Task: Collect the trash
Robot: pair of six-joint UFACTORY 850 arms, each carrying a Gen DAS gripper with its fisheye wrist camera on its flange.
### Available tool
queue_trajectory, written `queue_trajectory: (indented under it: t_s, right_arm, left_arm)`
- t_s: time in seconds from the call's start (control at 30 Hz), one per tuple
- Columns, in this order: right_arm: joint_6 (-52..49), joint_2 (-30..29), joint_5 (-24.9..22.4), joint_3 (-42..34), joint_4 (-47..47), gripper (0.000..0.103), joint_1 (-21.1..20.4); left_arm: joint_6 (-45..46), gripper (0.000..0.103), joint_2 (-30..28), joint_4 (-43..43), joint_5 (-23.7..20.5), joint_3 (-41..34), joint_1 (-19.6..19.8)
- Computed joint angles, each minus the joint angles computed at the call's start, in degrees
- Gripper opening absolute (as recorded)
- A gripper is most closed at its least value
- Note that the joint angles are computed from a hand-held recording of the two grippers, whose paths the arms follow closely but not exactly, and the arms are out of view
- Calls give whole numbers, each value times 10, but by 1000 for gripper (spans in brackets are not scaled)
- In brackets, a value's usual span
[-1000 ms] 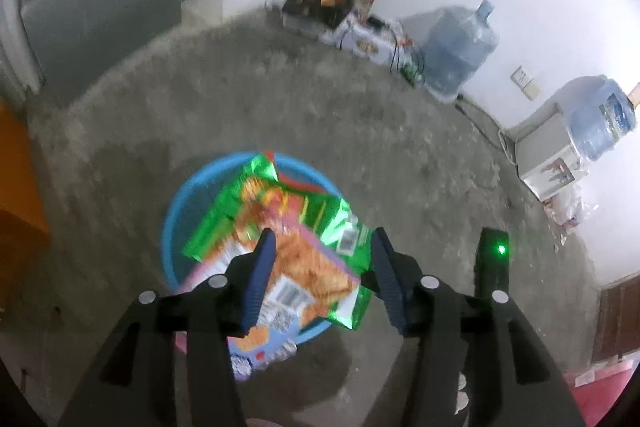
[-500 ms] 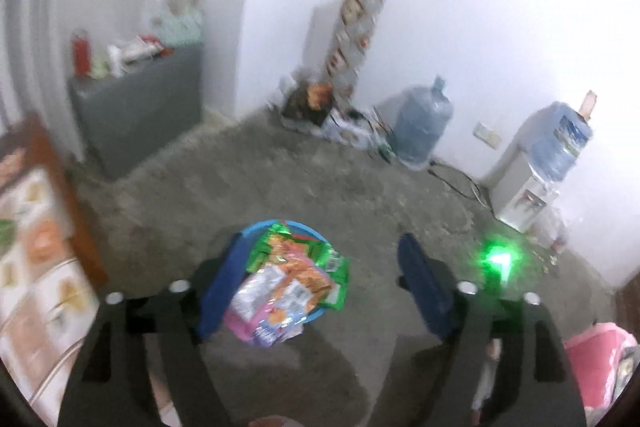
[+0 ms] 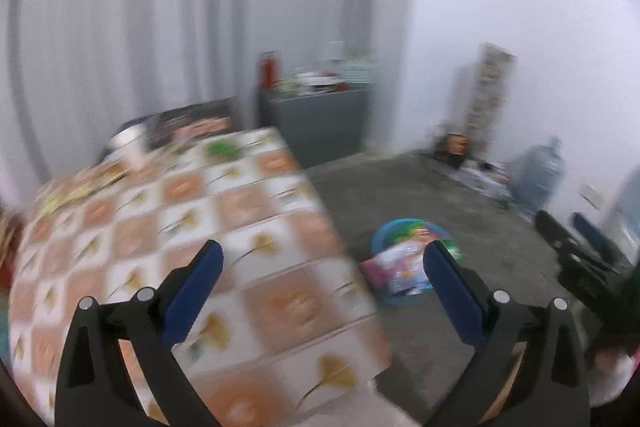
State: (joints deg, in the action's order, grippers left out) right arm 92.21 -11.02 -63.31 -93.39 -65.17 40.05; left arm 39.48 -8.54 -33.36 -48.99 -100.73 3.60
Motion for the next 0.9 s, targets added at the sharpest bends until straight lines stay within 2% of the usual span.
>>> queue_trajectory:
  t_s: [0.13, 0.2, 0.37, 0.6, 0.9]
  right_arm:
    - [-124, -51, -65, -62, 91, 96, 25]
    - [-145, -58, -83, -61, 124, 96, 36]
    - [-175, -64, -115, -47, 170, 96, 49]
    - [-161, -80, -161, -82, 169, 96, 62]
    - [-151, -80, -167, -78, 167, 96, 63]
  left_arm:
    - [-102, 98, 54, 121, 72, 81, 18]
    - [-138, 98, 78, 176, 91, 120, 23]
    - [-167, 98, 95, 223, 64, 158, 29]
    - [-193, 98, 102, 235, 78, 161, 30]
    - [-215, 98, 92, 238, 72, 151, 33]
